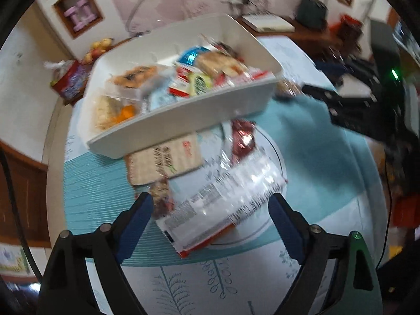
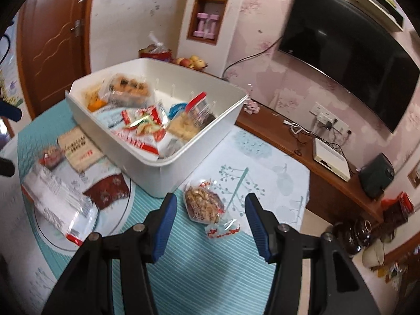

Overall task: Organize snacks
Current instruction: 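Grasp the large white printed bag with the left tool while the right tool grasps the clear nut-snack bag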

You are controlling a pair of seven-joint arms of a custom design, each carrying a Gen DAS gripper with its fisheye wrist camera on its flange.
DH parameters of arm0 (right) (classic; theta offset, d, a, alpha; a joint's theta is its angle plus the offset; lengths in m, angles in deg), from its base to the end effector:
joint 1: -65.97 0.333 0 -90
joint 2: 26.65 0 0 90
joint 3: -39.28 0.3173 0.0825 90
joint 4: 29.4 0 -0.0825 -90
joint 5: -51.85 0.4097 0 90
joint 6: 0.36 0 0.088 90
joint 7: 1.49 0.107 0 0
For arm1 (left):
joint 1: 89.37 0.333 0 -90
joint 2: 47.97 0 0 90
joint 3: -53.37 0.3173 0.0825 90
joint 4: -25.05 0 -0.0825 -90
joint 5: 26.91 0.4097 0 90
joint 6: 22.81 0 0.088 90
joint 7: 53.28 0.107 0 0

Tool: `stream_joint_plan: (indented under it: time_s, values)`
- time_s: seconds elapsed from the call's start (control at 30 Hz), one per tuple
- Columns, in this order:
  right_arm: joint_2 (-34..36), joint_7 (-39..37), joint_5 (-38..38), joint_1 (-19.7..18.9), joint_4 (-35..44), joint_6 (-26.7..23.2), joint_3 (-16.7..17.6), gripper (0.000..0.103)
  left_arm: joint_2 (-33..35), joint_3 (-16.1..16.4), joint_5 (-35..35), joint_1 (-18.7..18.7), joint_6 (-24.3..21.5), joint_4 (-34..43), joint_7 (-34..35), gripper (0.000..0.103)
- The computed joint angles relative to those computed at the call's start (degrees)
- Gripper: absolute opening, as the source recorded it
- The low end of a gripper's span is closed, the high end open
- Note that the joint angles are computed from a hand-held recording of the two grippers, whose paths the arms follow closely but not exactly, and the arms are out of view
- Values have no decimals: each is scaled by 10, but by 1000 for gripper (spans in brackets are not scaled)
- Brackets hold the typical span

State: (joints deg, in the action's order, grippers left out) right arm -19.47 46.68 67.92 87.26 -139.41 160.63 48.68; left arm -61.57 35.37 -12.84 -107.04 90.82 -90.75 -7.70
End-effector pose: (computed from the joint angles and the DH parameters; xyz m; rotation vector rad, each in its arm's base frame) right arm 0.5767 0.3216 0.5065 -2.3482 0.6544 -0.5833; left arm 0.4354 -0.3090 0.5638 -2.0625 1.9110 -0.2220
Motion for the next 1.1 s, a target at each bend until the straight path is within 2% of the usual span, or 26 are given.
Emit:
stream_joint_plan:
  time_s: [0.17,0.27,0.37,0.53,0.73,0.8,1.1]
  values:
    - [20,-9,-17,1,4,7,0,54,17,9,-29,-8,14,-6,61,89]
    - [27,-13,-28,2,-2,25,2,54,29,9,-31,-7,14,-3,82,89]
    - [38,9,-77,10,-4,46,-6,54,42,14,-37,-5,19,-1,98,89]
    - [61,12,-81,2,6,66,4,54,59,21,-53,-1,26,2,128,89]
    - [79,44,-103,6,20,60,0,54,83,28,-90,1,35,12,176,91]
    - [82,37,-91,-4,24,57,11,54,90,28,-96,2,35,15,188,91]
    - [85,38,-76,-8,29,48,15,53,108,28,-110,2,43,19,190,91]
